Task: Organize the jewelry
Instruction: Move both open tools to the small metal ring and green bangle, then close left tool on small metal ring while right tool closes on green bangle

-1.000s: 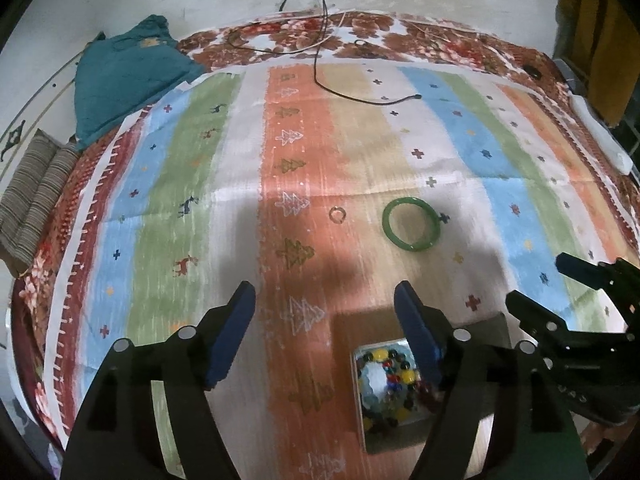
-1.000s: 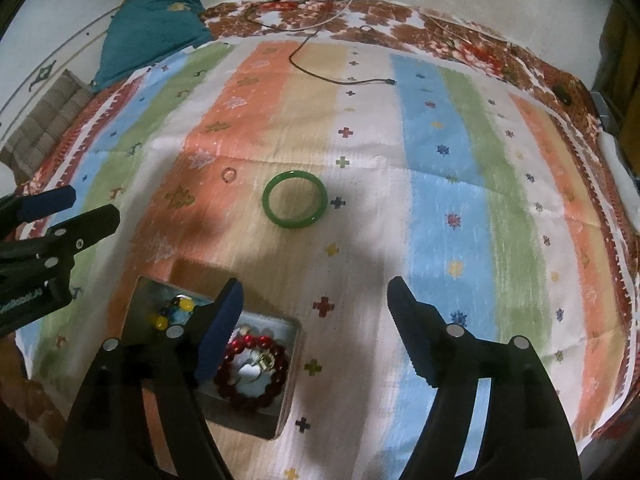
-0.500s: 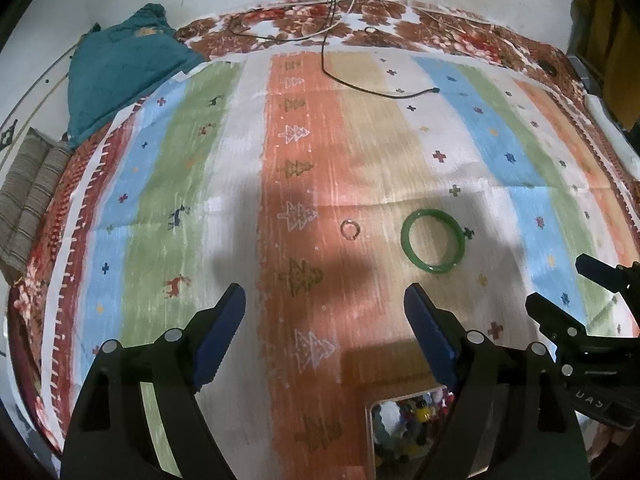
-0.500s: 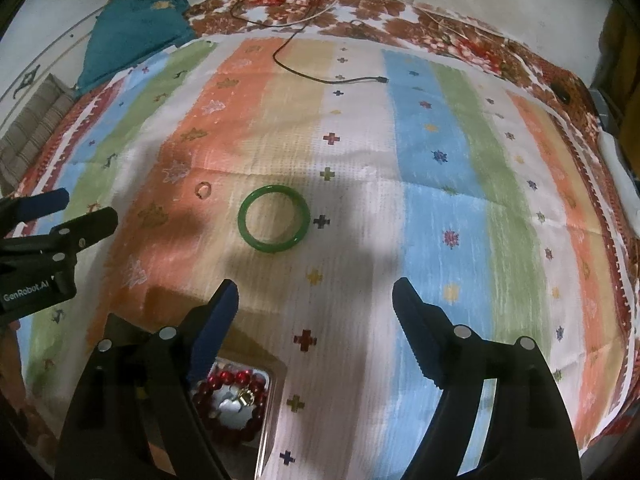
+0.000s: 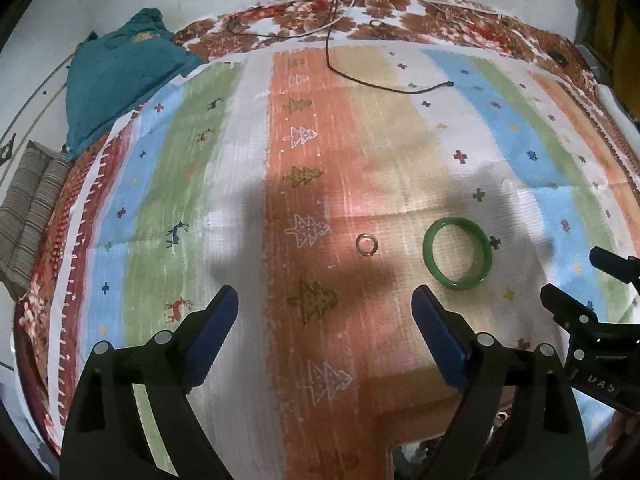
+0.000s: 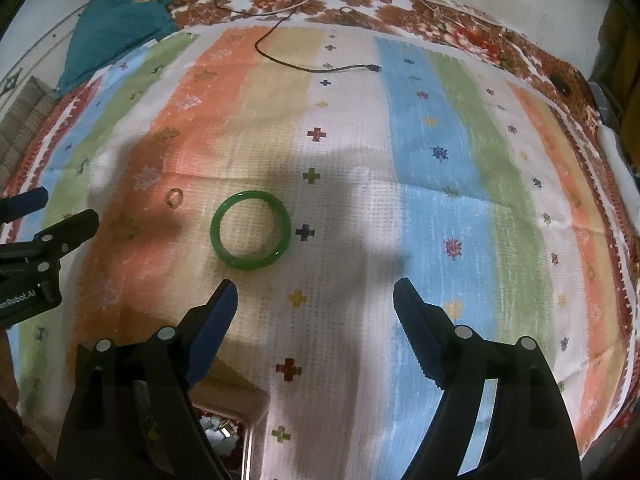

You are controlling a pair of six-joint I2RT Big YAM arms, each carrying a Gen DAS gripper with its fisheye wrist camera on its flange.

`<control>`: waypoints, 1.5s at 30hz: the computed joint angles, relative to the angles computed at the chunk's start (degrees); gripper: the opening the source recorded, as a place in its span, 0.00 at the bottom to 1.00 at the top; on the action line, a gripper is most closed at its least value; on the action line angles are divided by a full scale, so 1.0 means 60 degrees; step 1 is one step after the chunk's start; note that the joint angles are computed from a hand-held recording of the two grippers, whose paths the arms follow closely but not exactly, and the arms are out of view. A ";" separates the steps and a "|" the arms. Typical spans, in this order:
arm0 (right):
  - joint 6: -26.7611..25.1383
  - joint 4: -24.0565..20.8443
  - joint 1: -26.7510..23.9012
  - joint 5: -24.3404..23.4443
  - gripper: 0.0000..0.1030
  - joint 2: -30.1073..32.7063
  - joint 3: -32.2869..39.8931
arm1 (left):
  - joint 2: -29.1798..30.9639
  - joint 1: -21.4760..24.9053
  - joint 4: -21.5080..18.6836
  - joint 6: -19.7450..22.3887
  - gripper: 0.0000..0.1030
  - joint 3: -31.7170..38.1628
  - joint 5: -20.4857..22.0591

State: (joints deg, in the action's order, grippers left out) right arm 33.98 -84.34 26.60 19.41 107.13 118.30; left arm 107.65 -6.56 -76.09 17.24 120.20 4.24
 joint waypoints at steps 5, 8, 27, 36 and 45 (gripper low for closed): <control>-0.0101 0.0072 -0.0106 -0.0223 0.78 0.0205 0.0118 | 0.0324 -0.0027 -0.0108 0.0056 0.86 0.0313 -0.0060; -0.0185 0.0000 -0.0176 -0.0304 0.78 0.0368 0.0211 | 0.0533 -0.0056 -0.0283 0.0076 0.86 0.0571 -0.0133; -0.0301 0.0252 -0.0574 -0.0956 0.78 0.1114 0.0688 | 0.1908 -0.0181 -0.1276 -0.0016 0.82 0.2153 0.0204; -0.0331 0.0281 -0.0675 -0.0945 0.70 0.1363 0.0838 | 0.2542 -0.0281 -0.1680 0.0127 0.64 0.2938 0.0193; -0.0533 0.0240 -0.0701 -0.1123 0.48 0.1646 0.1015 | 0.3022 -0.0398 -0.2036 0.0393 0.50 0.3448 0.0159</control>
State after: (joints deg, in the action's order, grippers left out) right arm 30.78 -82.90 22.39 12.67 117.01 124.39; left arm 125.79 -8.95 -88.31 19.59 140.89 5.19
